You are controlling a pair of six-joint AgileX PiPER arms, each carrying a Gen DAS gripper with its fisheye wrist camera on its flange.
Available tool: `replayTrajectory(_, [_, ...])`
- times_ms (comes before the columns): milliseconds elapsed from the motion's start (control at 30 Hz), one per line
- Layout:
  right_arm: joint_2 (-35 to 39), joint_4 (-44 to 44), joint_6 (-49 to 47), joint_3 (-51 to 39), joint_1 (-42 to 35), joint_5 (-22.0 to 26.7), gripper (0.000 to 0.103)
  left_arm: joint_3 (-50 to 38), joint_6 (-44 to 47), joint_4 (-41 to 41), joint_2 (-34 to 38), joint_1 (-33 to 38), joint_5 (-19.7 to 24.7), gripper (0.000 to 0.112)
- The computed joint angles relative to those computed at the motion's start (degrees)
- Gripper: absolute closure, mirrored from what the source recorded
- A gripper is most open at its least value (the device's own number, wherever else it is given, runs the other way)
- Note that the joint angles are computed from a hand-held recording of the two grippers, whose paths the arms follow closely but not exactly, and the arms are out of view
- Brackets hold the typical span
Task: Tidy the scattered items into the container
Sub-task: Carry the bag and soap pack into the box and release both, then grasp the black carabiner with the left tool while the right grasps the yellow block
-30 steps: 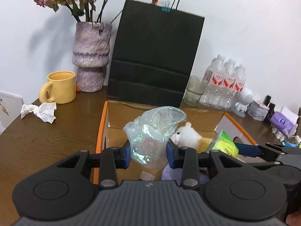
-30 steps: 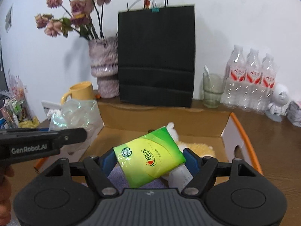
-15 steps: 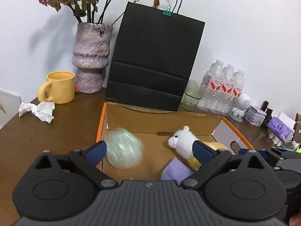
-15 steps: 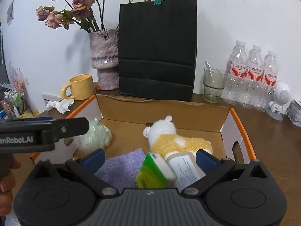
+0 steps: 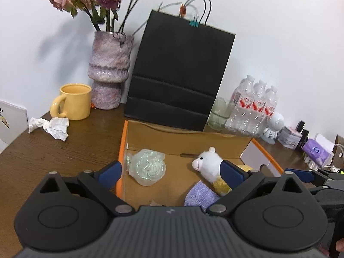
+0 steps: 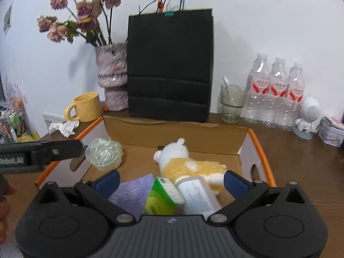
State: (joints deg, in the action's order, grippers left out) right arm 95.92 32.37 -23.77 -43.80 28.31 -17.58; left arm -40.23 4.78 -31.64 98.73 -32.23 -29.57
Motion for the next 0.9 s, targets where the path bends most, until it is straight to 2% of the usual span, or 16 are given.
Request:
replayTrajectory(167, [-7.39, -2.57, 2.35, 8.34, -0.39, -2.89, 0.0, 7.06, 5.95, -3.67, -6.22, -0.74, -2.86, 0.012])
replayTrajectory(400, [-13.87, 3.68, -3.14, 19.48, 2.58, -7.94, 0.0, 16.39, 7.48, -2.41, -12.1, 1.87, -2.76, 0.012])
replayTrajectory(533, [-13.56, 6.93, -3.8, 23.74, 5.22, -11.05, 0.0, 19.6, 8.63, -2.37, -11.29, 3.07, -3.75, 0.012])
replayTrajectory(700, [-11.41, 5.95, 1.73, 27.52, 8.24, -14.88, 0.002, 21.52, 7.79, -0.71, -7.7, 4.22, -6.23, 0.014])
replayTrajectory(767, [-9.97, 5.45, 3.78, 28.06, 9.84, -16.4, 0.003, 21.42, 8.37, -1.13, -6.06, 4.5, -6.63, 0.015])
replayTrajectory(900, [-5.55, 9.66, 2.29, 25.82, 13.59, -17.96, 0.008, 21.17, 5.97, 3.88, -3.89, 6.99, -5.84, 0.018])
